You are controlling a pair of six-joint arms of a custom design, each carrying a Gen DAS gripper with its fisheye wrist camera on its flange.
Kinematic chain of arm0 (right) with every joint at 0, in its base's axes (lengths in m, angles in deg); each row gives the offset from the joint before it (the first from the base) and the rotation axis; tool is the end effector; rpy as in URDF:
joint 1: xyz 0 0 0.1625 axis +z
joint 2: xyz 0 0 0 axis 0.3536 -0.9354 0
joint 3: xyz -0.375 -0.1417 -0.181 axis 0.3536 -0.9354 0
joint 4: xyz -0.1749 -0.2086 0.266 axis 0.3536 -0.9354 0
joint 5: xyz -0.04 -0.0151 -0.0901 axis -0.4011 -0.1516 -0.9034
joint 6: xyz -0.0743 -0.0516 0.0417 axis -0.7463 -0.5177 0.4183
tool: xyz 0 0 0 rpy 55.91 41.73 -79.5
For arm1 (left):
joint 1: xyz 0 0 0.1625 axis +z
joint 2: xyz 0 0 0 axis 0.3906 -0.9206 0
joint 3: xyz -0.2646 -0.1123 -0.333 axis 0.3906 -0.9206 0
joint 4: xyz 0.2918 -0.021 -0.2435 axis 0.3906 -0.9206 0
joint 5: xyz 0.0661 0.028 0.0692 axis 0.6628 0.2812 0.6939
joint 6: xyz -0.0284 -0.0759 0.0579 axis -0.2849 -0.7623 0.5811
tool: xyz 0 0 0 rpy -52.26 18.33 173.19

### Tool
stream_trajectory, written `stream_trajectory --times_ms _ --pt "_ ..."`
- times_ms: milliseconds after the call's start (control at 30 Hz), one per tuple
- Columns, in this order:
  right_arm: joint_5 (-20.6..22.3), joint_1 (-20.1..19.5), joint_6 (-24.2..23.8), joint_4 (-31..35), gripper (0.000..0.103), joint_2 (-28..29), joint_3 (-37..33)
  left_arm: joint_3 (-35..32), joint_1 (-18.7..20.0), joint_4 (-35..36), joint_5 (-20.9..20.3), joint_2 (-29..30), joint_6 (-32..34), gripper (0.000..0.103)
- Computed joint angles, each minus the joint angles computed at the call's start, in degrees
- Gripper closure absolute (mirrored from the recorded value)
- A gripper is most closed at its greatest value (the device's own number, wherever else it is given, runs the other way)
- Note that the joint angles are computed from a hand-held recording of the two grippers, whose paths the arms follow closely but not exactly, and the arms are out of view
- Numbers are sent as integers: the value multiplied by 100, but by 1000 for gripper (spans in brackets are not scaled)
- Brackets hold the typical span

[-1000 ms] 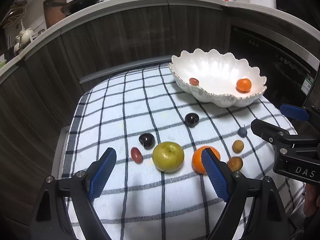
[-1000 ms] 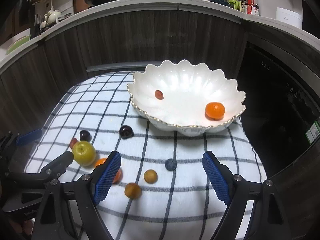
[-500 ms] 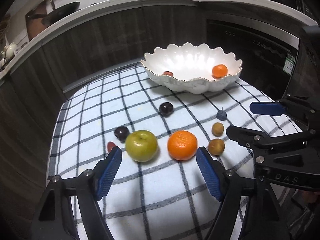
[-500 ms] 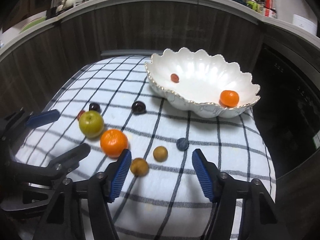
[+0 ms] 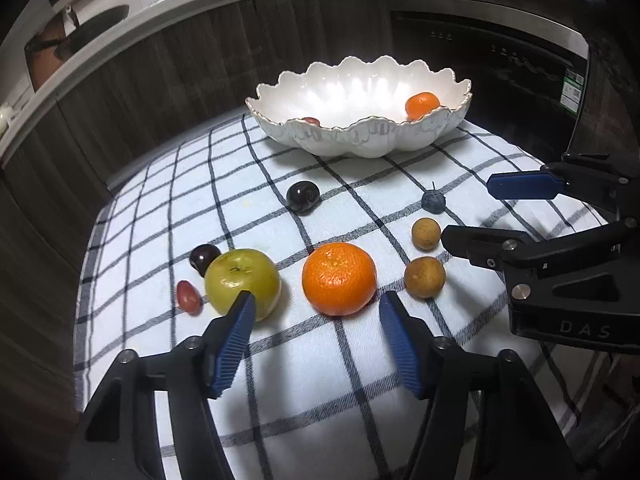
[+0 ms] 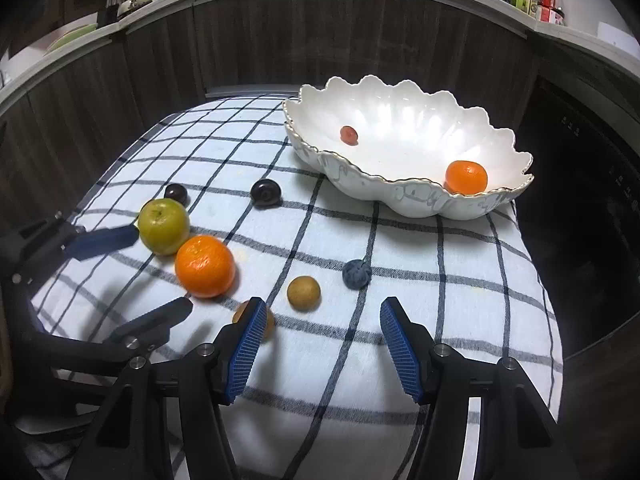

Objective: Organize fruits
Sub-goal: 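Move the left tool to another mandarin while the right tool approaches a small tan fruit, then close the left tool on the mandarin while the right tool grips the tan fruit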

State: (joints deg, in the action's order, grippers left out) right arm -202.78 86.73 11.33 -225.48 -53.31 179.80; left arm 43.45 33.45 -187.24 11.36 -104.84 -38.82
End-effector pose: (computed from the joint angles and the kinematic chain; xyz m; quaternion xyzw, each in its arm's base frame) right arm 0.2473 -0.5359 0.0162 0.2821 -0.8697 0.2484 0.3200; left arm -0.0797 -0.4944 0.1610 0.2920 0.8493 -0.2553 0.3581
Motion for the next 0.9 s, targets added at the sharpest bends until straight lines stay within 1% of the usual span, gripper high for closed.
stream_trajectory --times_ms 33,100,200,367,500,600,667,700,767,833,867,900 --pt "14 -12 -1 6 42 -2 -15 -30 23 31 -52 14 -42 41" --pt "80 -43 17 90 48 -24 -48 -67 39 13 -100 72 -30 41" --pt "178 -96 98 306 52 -42 -109 -119 59 -3 -122 173 28 41" --pt "303 -163 238 503 55 -25 -207 -206 132 27 -213 229 -19 41" --pt "363 -189 387 742 57 25 -343 -276 212 161 -307 226 -84 46" --pt "412 -204 525 926 57 38 -419 -330 281 273 -395 213 -153 51" --pt "406 -202 595 1029 57 57 -473 -365 337 371 -485 187 -218 52" --pt "419 -207 623 1060 60 60 -486 -371 354 389 -523 176 -241 52" --pt "431 -207 661 1132 62 74 -529 -386 367 384 -554 186 -253 52" --pt "397 -205 712 1220 66 96 -589 -412 387 394 -591 195 -274 52" --pt "404 -213 769 1307 69 98 -617 -431 405 422 -622 189 -301 52" --pt "419 -231 866 1439 70 97 -654 -456 430 458 -666 180 -347 52"
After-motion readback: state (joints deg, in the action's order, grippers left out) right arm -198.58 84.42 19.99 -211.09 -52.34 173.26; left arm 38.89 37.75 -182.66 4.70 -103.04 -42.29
